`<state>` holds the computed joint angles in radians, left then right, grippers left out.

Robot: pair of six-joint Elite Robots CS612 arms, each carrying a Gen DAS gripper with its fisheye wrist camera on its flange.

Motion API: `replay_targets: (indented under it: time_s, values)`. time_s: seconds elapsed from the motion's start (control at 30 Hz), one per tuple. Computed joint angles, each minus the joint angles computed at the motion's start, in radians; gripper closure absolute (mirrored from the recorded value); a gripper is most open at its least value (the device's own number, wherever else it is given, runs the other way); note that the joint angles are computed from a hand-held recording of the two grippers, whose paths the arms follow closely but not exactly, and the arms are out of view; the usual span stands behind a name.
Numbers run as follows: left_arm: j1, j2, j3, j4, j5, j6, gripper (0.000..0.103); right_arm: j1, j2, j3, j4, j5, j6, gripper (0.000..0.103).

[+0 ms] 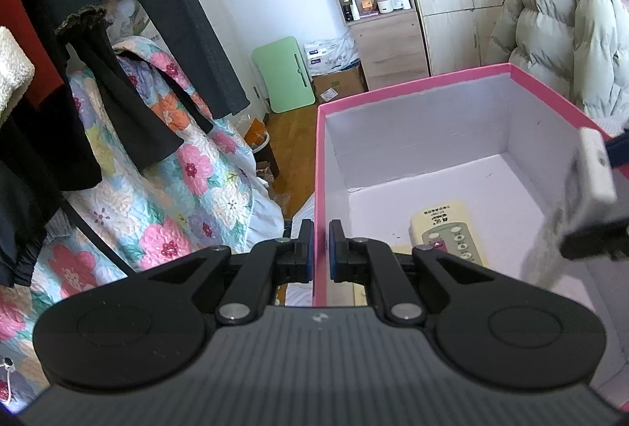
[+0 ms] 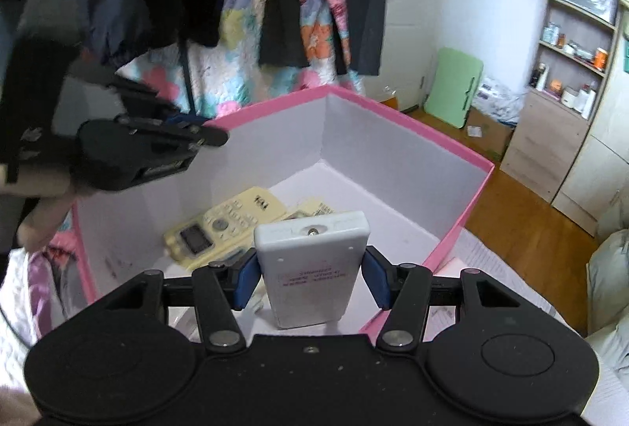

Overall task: Organize rigid objects
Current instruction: 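Carry the white label box into the pink box and release it, then move the right gripper back and grasp the white fan remote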

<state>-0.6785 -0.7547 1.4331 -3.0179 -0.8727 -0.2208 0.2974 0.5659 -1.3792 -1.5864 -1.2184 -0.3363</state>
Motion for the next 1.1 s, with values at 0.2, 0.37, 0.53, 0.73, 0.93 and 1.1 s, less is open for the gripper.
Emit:
replay_targets:
  time_s: [0.2, 0.37, 0.53, 0.73, 0.93, 1.1]
  values:
    - [0.0, 0.0, 0.0, 0.002, 0.004, 0.002, 0.096, -0.002, -0.015, 0.083, -0.186, 0.031, 0.072, 0.042]
    - [0.001, 0.002, -0.002, -0.002, 0.001, 0.003, 0.096, 0.014, -0.035, 0.104, -0.087, -0.044, -0.005, 0.042]
    - [0.0, 0.004, -0.004, -0.002, 0.002, 0.0, 0.096, 0.022, -0.03, 0.047, 0.026, -0.089, -0.046, 0.042]
    - [-0.001, 0.004, -0.001, -0.005, 0.002, -0.002, 0.096, 0.022, -0.009, -0.019, 0.032, -0.105, -0.049, 0.033]
    - [-0.001, 0.003, -0.001, -0.004, 0.002, -0.001, 0.096, -0.027, 0.04, -0.106, -0.049, -0.017, 0.103, 0.031]
    - [-0.002, 0.003, -0.001, 0.001, 0.004, -0.005, 0.096, -0.076, 0.078, -0.164, -0.048, 0.026, 0.233, 0.031]
